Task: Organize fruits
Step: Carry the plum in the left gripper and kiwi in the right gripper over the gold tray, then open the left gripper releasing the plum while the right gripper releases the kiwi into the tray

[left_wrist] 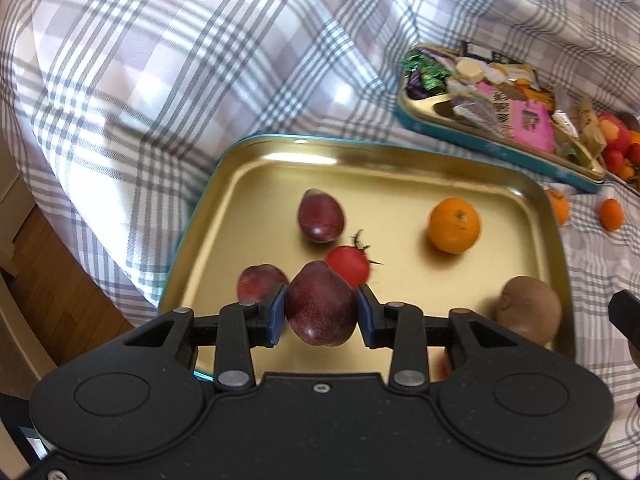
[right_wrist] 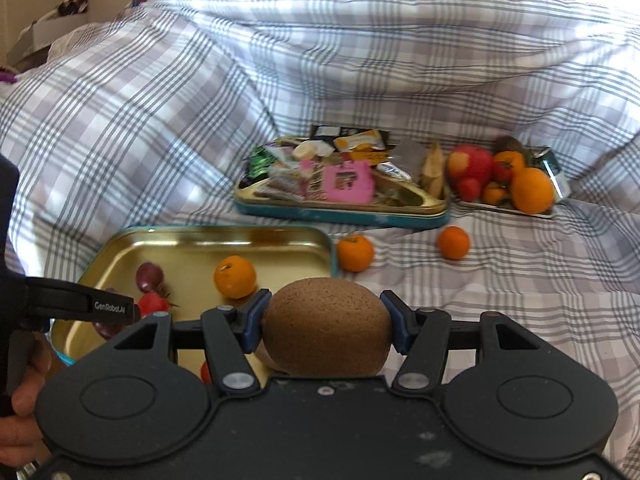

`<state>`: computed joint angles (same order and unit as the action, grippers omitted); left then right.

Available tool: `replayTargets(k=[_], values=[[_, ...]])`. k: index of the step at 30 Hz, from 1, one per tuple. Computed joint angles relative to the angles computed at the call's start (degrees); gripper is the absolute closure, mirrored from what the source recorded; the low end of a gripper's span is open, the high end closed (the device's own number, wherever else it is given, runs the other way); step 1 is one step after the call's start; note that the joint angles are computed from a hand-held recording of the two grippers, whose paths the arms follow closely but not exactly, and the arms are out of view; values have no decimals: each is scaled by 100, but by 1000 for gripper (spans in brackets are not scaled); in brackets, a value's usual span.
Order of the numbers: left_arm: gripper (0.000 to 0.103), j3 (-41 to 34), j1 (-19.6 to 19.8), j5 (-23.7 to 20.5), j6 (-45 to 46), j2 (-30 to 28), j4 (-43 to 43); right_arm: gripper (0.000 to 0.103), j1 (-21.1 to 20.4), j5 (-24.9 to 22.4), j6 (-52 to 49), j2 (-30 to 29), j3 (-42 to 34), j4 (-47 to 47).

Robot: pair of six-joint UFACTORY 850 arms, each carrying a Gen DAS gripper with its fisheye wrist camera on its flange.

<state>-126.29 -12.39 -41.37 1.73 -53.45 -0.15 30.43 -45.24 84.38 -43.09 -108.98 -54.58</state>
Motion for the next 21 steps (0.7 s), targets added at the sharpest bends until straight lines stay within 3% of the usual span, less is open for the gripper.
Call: replayTargets(k=[10, 21], values=[[58, -564, 144, -284, 229, -349, -121, 41, -100, 111, -819, -551, -870, 602], [58, -262, 126, -155, 928, -175, -514, 41, -237, -103, -1670, -1379, -2233, 1118]])
